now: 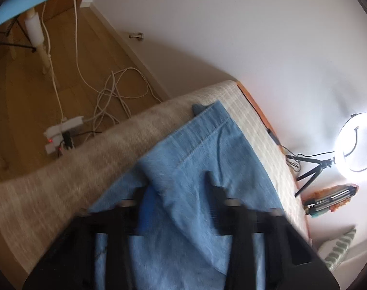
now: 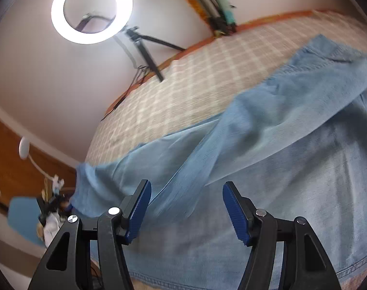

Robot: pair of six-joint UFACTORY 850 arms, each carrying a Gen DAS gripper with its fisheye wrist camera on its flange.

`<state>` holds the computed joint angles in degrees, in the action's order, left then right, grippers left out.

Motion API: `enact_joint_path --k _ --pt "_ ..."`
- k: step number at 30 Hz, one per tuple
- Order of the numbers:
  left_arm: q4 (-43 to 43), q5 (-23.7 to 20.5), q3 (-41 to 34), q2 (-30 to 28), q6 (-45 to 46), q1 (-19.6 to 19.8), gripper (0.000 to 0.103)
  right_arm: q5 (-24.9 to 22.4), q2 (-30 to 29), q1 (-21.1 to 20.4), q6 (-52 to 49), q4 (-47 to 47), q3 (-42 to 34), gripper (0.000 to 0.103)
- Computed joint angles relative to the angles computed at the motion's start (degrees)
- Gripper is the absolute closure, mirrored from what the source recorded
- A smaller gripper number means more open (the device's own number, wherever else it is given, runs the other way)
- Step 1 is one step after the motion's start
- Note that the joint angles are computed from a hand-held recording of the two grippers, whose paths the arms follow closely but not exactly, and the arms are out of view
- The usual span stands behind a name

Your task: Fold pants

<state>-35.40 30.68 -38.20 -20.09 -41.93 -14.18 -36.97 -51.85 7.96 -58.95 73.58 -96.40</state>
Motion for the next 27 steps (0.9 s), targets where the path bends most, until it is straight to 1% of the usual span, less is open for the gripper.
enact_joint_path --k 1,2,3,5,8,11,13,15,16,18,19,20,21,23,25,27 --pt "1.80 -0.11 0.14 0.08 -0.97 0.52 0.095 -0.49 -0.69 -0.28 1.37 0.02 -1.07 0.051" --pt "2.40 -0.01 0.30 0.27 -1.20 0.70 0.094 -0.96 -1.35 -0.57 1.89 0.46 -2.08 0.068" --pt "2.44 0.27 0.61 0.87 -0.54 0.70 0.094 -1.23 -2.16 -0.70 3.14 -0.34 -3.47 0.073" --pt "1.81 0.25 0.88 2.34 1.41 0.65 0.095 -0.84 -3.56 -0.63 6.13 -2.85 -6.18 0.094" --pt "-0.85 -0.11 0.71 5.07 6.27 0.65 0.096 -1.65 -4.51 -0.74 7.19 -3.29 -9.06 0.103" --pt "-1.38 1.23 1.52 8.34 7.32 0.58 0.096 0.37 -2.40 -0.41 1.31 1.11 -8.70 0.103" --pt "-1.89 2.99 2.89 11.15 7.90 -0.32 0.096 0.48 -0.01 -0.66 -4.59 6.77 -6.93 0.103" --pt "-7.36 2.48 3.24 13.00 14.96 -2.09 0.096 0.16 2.47 -1.02 -9.69 10.50 -4.74 0.103" --pt "-9.60 2.42 3.49 13.65 17.52 -3.01 0.096 -0.30 3.10 -1.16 -10.22 10.42 -4.25 0.101" --pt "-11.35 2.51 4.41 14.75 19.11 -4.14 0.096 0.17 4.03 -1.25 -7.25 7.10 -3.16 0.084" --pt "-11.71 2.81 5.16 15.38 18.71 -4.57 0.096 0.08 4.10 -1.37 -6.22 5.85 -2.70 0.061" --pt "-11.86 3.06 5.71 15.85 18.36 -4.76 0.096 0.46 4.11 -1.44 -4.82 4.39 -2.14 0.054" --pt "-12.58 3.42 6.47 16.46 18.37 -5.06 0.096 1.43 4.09 -1.47 -3.60 3.17 -1.41 0.054" --pt "-13.97 3.54 6.96 16.95 19.42 -5.33 0.096 1.75 3.19 -1.73 0.35 0.15 -0.92 0.054" --pt "-14.51 3.18 7.24 17.16 19.97 -5.34 0.096 0.30 1.58 -2.42 4.77 -2.22 -1.55 0.054" --pt "-14.52 2.92 7.41 17.07 20.14 -5.23 0.096 -2.26 -1.12 -2.55 10.56 -6.31 -4.25 0.053"
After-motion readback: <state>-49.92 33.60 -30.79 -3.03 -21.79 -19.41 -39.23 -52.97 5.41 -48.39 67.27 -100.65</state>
